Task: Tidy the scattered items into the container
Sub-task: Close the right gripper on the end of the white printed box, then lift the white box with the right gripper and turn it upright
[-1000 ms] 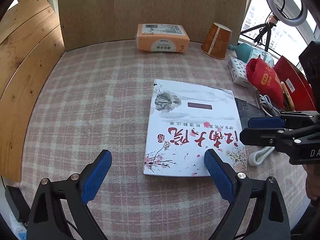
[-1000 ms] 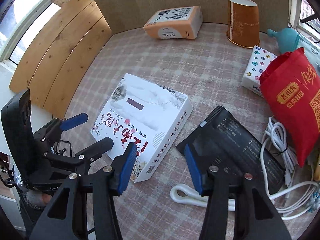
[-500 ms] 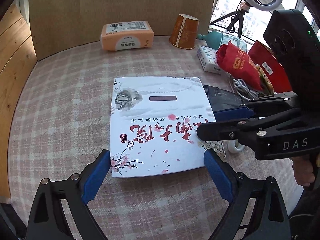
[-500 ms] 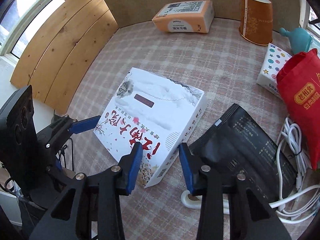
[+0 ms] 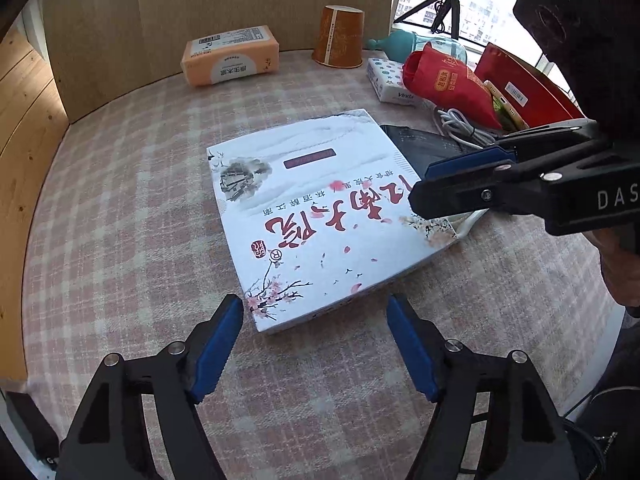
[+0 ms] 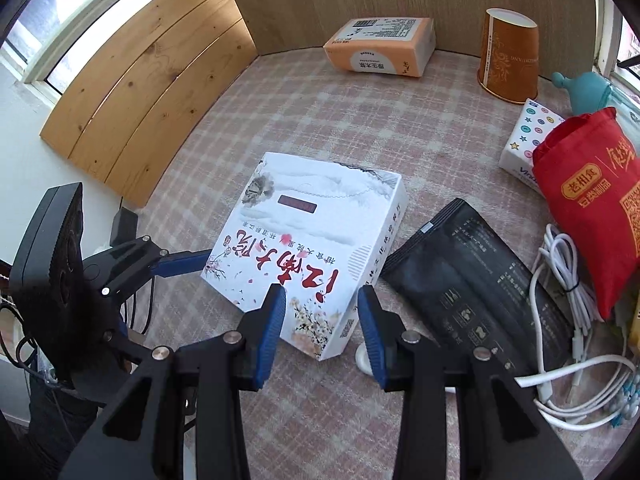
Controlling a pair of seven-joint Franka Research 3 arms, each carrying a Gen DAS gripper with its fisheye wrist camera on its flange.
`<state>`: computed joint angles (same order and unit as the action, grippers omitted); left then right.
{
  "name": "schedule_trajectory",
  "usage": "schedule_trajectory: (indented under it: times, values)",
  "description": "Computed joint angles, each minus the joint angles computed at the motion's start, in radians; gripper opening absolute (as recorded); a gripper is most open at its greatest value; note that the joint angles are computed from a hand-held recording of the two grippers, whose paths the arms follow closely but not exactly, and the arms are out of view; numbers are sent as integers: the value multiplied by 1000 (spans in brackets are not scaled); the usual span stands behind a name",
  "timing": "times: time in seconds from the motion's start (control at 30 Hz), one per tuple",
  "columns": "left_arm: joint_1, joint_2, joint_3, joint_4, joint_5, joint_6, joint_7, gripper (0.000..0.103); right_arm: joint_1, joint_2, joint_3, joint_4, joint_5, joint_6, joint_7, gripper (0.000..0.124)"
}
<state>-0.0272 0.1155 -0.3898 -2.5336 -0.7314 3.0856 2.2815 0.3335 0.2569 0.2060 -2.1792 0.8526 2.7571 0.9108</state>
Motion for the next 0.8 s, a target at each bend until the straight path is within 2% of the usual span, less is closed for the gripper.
schedule_trajectory:
  times: [0.1, 0.27, 0.3, 0.37, 0.47, 0.53, 0.63, 0.8]
  values:
    - [28, 10, -39, 0, -93, 9, 75, 71, -1, -31, 14, -45, 13, 17, -91, 37]
    - [27, 23, -60, -4, -135, 45, 105, 68, 49, -11, -8, -58, -128, 51, -54, 40]
    - [49, 22, -85, -1, -172, 45, 130, 68, 58, -7, -11, -60, -156, 68, -41, 40]
    - [87, 8, -132, 9, -321, 32, 238, 68, 60, -4, -10, -58, -189, 78, -23, 40]
    - [82, -48, -156, 7, -557, 36, 414, 68, 42, -31, 8, -64, -179, 67, -46, 40]
    - [60, -101, -147, -2, -691, 26, 507, 68, 36, -63, 14, -77, -165, 57, -77, 40]
    - [11, -195, -120, -38, -820, 13, 589, 68, 26, -125, 17, -105, -94, 17, -157, 40]
    - [-78, -347, -71, -121, -890, 3, 595, 68, 42, -229, -20, -155, 43, -78, -272, 40]
